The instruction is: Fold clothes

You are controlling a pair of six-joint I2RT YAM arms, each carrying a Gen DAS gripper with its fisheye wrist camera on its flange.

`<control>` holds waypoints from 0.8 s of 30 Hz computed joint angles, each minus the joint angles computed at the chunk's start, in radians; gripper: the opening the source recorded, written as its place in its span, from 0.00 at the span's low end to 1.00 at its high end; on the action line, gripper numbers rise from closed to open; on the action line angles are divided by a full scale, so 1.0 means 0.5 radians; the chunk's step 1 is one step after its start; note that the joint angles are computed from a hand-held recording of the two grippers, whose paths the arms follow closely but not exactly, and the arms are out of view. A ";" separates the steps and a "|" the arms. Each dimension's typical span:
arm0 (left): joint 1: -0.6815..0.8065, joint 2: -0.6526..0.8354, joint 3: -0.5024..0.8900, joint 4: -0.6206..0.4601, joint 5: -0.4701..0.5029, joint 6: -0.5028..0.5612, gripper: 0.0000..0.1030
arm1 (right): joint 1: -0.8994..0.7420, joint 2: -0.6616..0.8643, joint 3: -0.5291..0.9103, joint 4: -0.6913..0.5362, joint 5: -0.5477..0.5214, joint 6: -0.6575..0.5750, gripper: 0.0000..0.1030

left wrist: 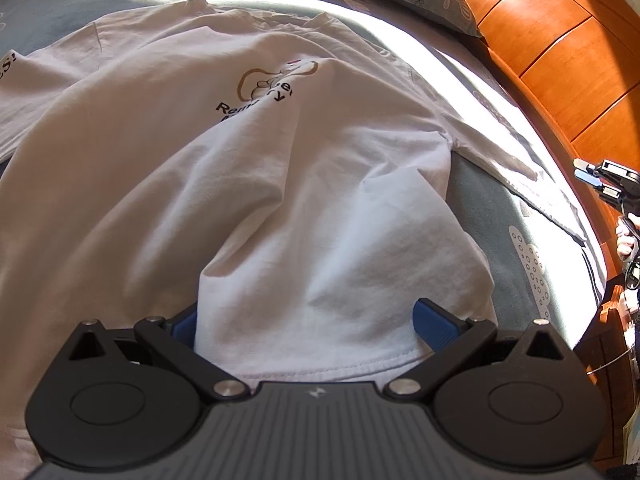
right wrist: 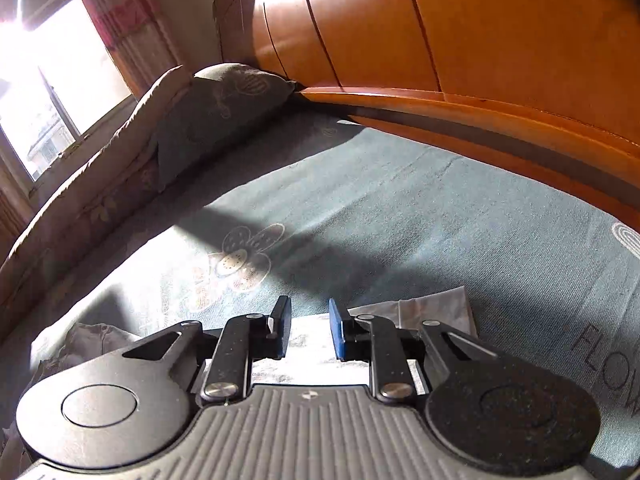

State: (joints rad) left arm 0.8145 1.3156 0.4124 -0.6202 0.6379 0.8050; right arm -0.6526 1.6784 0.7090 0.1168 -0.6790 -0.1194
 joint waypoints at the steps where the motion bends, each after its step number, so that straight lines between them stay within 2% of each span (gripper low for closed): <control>1: 0.007 0.015 0.008 -0.005 0.005 0.012 0.99 | 0.154 0.012 0.046 -0.036 0.033 -0.045 0.29; 5: 0.014 0.067 0.036 -0.009 0.023 0.022 0.99 | 0.680 0.251 0.317 -0.130 0.202 -0.139 0.37; 8: 0.022 0.105 0.058 -0.021 0.037 0.040 0.99 | 0.952 0.476 0.570 -0.209 0.319 -0.114 0.37; 10: 0.032 0.128 0.072 -0.033 0.047 0.059 0.99 | 1.053 0.607 0.726 -0.290 0.392 -0.117 0.42; 13: 0.051 0.170 0.096 -0.057 0.064 0.101 0.99 | 1.142 0.755 0.913 -0.431 0.506 -0.173 0.43; 17: 0.076 0.229 0.133 -0.086 0.091 0.149 0.99 | 1.110 0.814 1.012 -0.626 0.472 -0.321 0.43; 19: 0.078 0.252 0.148 -0.090 0.105 0.141 0.99 | 1.095 0.820 1.032 -0.702 0.482 -0.401 0.39; 21: 0.070 0.257 0.162 -0.097 0.108 0.105 0.99 | 1.095 0.810 1.032 -0.734 0.480 -0.461 0.05; 24: 0.045 0.175 0.181 -0.142 0.116 0.016 0.99 | 1.148 0.784 0.991 -0.645 0.559 -0.479 0.04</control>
State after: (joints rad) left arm 0.8368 1.4030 0.5029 -0.6910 0.6960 0.8132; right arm -0.0785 2.0702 1.2045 -0.2059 -0.3996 -0.3588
